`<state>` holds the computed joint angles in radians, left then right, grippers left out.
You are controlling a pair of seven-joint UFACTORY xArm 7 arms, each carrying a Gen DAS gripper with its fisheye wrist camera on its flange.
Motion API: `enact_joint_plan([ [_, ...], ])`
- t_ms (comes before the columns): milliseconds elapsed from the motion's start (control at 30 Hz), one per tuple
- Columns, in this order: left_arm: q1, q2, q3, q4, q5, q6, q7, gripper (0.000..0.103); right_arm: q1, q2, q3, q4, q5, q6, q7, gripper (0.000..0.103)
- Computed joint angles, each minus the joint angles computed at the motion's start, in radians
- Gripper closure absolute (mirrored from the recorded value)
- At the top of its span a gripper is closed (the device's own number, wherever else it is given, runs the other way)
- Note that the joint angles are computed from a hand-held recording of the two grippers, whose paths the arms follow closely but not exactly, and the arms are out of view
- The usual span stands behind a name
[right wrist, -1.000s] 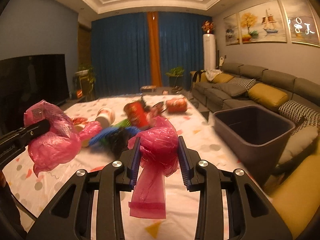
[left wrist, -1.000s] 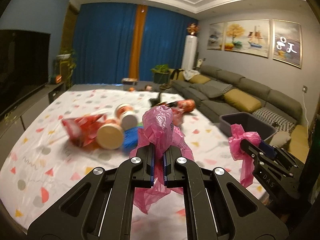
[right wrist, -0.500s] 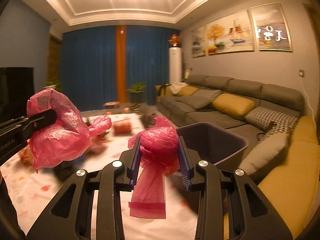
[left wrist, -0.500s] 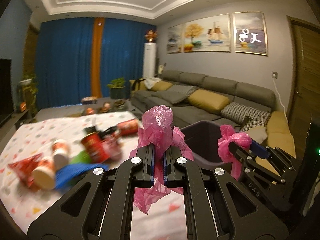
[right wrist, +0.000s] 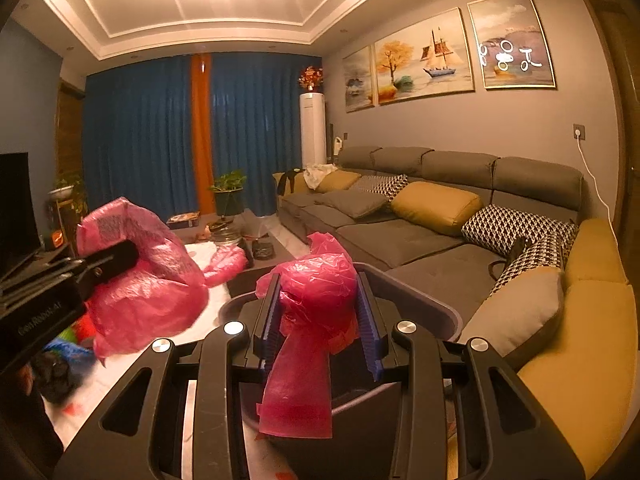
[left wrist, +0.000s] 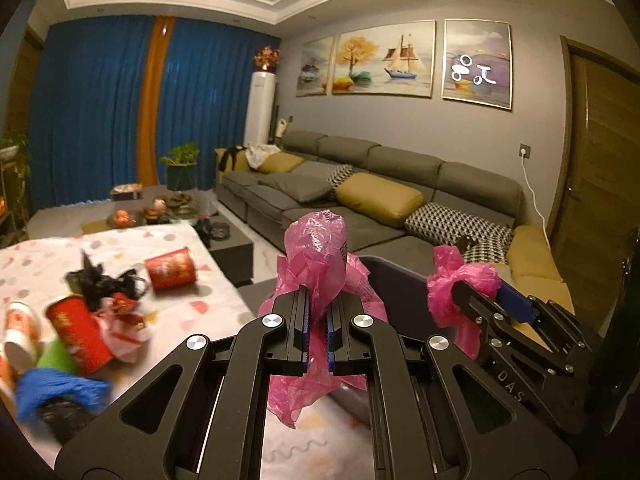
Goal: Collect trash
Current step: 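Carry both pink bags to the grey bin and open both tools to drop them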
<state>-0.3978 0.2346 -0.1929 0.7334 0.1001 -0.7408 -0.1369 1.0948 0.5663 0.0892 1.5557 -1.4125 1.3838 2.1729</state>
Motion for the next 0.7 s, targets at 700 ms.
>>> enact_joint_plan([
  [700, 0.04, 0.198, -0.039, 0.221, 0.152, 0.133, -0.067, 0.098, -0.043, 0.03, -0.025, 0.005, 0.017, -0.065, 0.011, 0.064],
])
